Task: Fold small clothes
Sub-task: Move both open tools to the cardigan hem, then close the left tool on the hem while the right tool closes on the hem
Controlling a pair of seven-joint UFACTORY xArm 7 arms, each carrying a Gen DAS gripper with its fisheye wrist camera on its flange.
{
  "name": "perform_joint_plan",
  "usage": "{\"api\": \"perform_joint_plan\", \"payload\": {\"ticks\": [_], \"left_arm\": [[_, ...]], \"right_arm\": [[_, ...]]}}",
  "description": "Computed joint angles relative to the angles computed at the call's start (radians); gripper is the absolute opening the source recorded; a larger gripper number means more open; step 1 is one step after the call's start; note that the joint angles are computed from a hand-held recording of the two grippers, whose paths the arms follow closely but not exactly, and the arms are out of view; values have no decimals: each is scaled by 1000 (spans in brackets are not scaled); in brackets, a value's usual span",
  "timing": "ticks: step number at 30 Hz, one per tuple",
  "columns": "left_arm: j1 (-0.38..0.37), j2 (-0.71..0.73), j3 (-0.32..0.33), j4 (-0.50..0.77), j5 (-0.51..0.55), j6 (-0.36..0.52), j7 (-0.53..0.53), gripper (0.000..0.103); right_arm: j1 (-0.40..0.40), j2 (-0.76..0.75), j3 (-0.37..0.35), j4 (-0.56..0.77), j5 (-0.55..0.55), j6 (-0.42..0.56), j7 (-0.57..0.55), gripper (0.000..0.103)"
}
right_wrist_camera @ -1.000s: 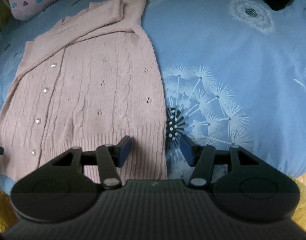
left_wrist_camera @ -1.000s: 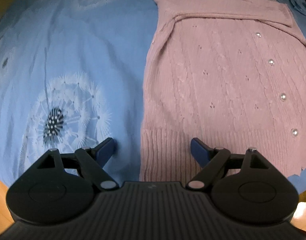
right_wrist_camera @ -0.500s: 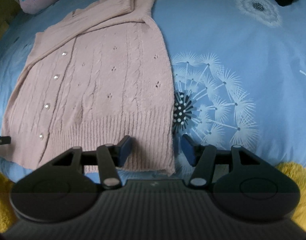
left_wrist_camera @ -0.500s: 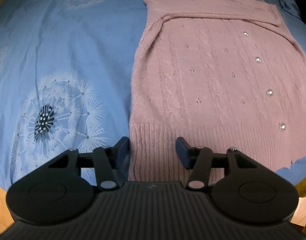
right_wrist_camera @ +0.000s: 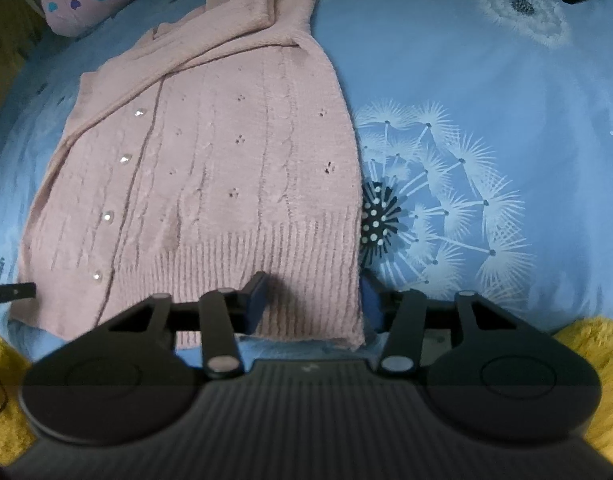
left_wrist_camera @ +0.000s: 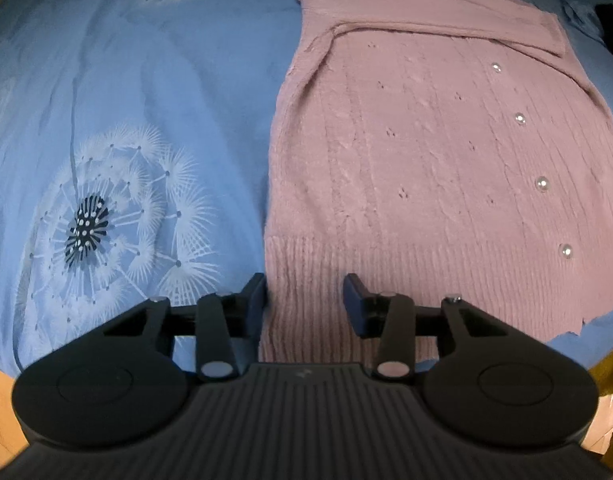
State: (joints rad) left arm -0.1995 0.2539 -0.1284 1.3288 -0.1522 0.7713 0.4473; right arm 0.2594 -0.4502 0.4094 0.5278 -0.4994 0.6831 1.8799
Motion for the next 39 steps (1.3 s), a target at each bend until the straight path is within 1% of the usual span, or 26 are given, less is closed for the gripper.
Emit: {"api": "perform_joint_plan", "payload": {"ticks": [5,7,12,21,23,25,26,27,28,30,32,35,39], "left_arm": [[-5,14,4,11,9,11,-37,51],[-1,19,2,14,2,15,-35,52],[14,18,-4,4,-39,9,-15,52],[16,3,-3,-14,-46,0,-5,52],[19,-9,-5,-30,-56,-14,10,49],[24,-21,-11,-48,-77,-28,39,38],[25,-27,-12,-55,-87,-30,48,35],[25,-32,-13,-60,-94,-30,52,30],[22,-38,-12,-66,-94,-31,53,24],[19,-44,-13,-67,-100,-27,62,17],[17,-51,-12,-69,-105,-29,70,14],[26,-59,-12,-62,-152,-24,79,14],[55,-69,-16,-28,-282,4,109,13]], "right_arm": [[-12,-14,7,-23,-13,-35,37,47],[-16,-18,9,-29,-17,-46,43,44],[-38,-36,22,-55,-27,-93,86,44],[-45,-32,32,-56,-31,-97,87,43],[-44,-33,30,-56,-26,-93,86,42],[-39,-36,29,-55,-20,-82,81,32],[-40,-42,29,-61,-21,-88,87,29],[-42,-52,30,-71,-23,-103,96,22],[-46,-61,32,-80,-25,-116,106,18],[-52,-76,38,-89,-27,-127,110,13],[-65,-102,53,-98,-38,-134,122,12],[-96,-172,87,-119,-58,-143,168,11],[-125,-265,107,-142,-60,-144,182,11]]}}
